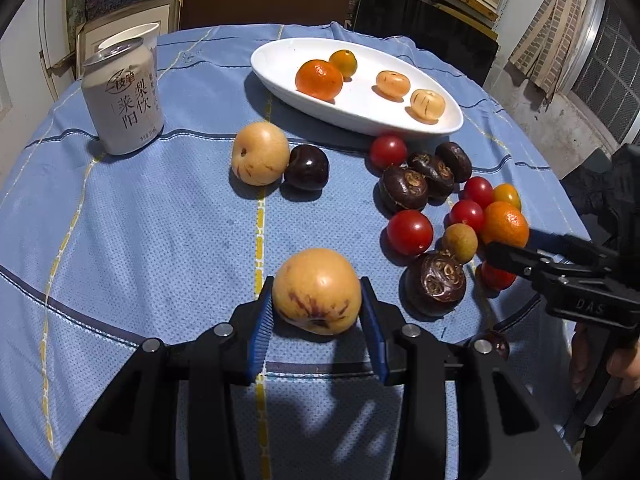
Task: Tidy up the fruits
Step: 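Lift the pear with the left gripper while the right gripper grasps a tangerine, then place the pear and tangerine on the white plate and open both grippers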
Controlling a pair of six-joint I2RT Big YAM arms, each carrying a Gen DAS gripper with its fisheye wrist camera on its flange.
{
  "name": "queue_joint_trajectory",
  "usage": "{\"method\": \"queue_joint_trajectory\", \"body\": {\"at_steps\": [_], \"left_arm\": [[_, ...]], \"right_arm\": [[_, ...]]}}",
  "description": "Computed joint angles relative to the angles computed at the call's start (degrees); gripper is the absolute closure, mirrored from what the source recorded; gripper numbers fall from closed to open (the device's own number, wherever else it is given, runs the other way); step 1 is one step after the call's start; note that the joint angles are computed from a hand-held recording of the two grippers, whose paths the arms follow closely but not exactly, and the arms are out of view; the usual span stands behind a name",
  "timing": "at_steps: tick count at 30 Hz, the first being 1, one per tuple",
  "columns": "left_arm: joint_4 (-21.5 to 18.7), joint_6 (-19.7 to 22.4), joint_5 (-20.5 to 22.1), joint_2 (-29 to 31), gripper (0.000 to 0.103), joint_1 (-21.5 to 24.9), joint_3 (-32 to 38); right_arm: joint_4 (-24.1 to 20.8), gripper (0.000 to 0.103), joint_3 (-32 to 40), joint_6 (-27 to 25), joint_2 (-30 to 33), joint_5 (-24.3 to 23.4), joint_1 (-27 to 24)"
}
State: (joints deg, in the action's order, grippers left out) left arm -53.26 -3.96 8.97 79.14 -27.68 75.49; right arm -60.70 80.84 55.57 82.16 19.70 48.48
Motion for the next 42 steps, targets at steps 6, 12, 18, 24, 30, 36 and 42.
{"method": "queue_joint_trajectory", "body": {"at_steps": [6, 12, 18, 24, 30, 36, 42], "left_arm": [[0.25, 0.0, -0.53, -0.12, 0.063, -0.27, -0.19], [0.11, -0.05, -0.37, 0.17, 0.063, -0.16, 0.11], [-0.08, -0.75, -1.7, 1.01, 0.063, -0.75, 1.04], [0.07, -1.19, -1.18, 1.18, 0.064, -0.47, 1.24], [-0.37, -1.2, -2.14, -0.1, 0.064, -0.82, 0.89], [-2.48, 1.84, -2.35, -0.77, 0.064, -1.14, 5.02], [-5.34, 3.41, -1.15, 4.03, 0.064, -1.6, 14.29]], "right_arm": [[-1.35, 0.027, 1.45, 1.23, 1.33, 0.78, -0.59], [0.4, 0.044, 0.28, 4.62, 0.06, -1.25, -2.08], [2.01, 0.056, -0.45, 4.74, -0.54, -2.56, -1.74], [6.32, 0.056, -4.71, 6.35, -5.25, -2.62, -1.08], [6.97, 0.056, -5.93, 6.68, -7.8, -0.36, 0.23], [5.46, 0.056, -1.49, 2.34, -6.93, 2.68, 1.6], [2.44, 0.056, 6.47, -6.71, -2.96, 3.57, -0.64]]}}
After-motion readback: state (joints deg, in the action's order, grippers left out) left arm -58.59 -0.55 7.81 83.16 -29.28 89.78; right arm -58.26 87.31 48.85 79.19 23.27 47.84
